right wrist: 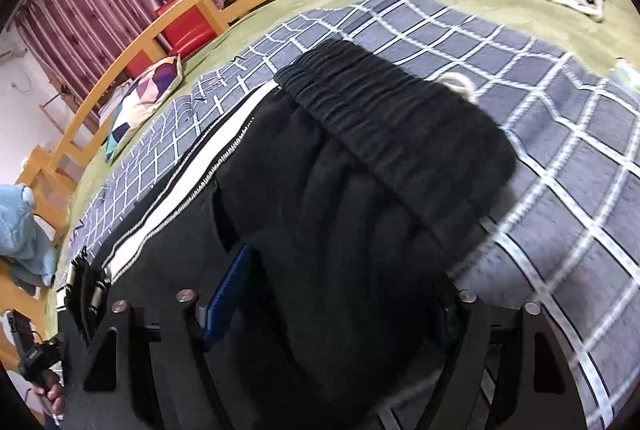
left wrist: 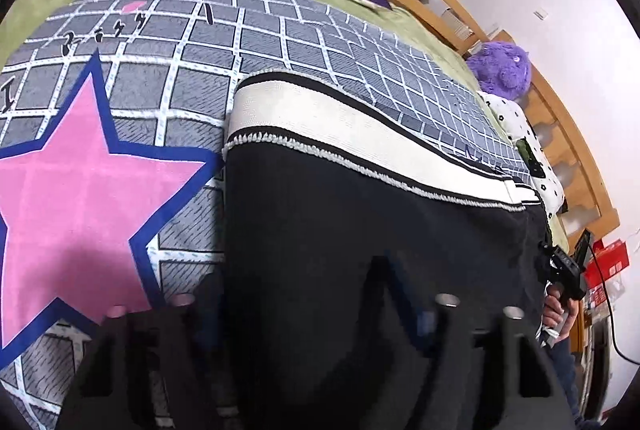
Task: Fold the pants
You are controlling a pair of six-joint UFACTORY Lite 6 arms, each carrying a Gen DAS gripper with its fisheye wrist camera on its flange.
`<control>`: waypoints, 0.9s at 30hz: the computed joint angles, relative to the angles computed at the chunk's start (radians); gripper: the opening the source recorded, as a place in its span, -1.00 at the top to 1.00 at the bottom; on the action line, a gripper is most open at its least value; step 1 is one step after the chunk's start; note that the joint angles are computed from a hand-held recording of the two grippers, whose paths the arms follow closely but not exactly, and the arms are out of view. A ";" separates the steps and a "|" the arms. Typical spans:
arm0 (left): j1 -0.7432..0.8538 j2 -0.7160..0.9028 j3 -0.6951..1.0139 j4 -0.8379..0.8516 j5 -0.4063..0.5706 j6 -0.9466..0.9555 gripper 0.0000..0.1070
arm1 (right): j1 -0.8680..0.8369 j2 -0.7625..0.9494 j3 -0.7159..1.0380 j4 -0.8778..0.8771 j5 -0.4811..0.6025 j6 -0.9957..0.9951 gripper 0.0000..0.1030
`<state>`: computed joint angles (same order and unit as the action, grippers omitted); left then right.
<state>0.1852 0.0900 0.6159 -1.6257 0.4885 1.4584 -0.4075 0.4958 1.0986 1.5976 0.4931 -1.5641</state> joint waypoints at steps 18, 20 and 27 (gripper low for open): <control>0.599 -0.504 0.131 0.745 0.498 -0.520 0.81 | 0.487 -0.547 0.007 -0.623 -0.163 0.902 0.71; 0.678 -0.426 0.119 0.772 0.456 -0.443 0.79 | 0.526 -0.488 -0.012 -0.552 -0.172 0.831 0.68; 0.547 -0.291 -0.082 0.946 -0.084 -0.545 0.06 | 0.557 -0.192 -0.110 -0.360 -0.278 0.559 0.37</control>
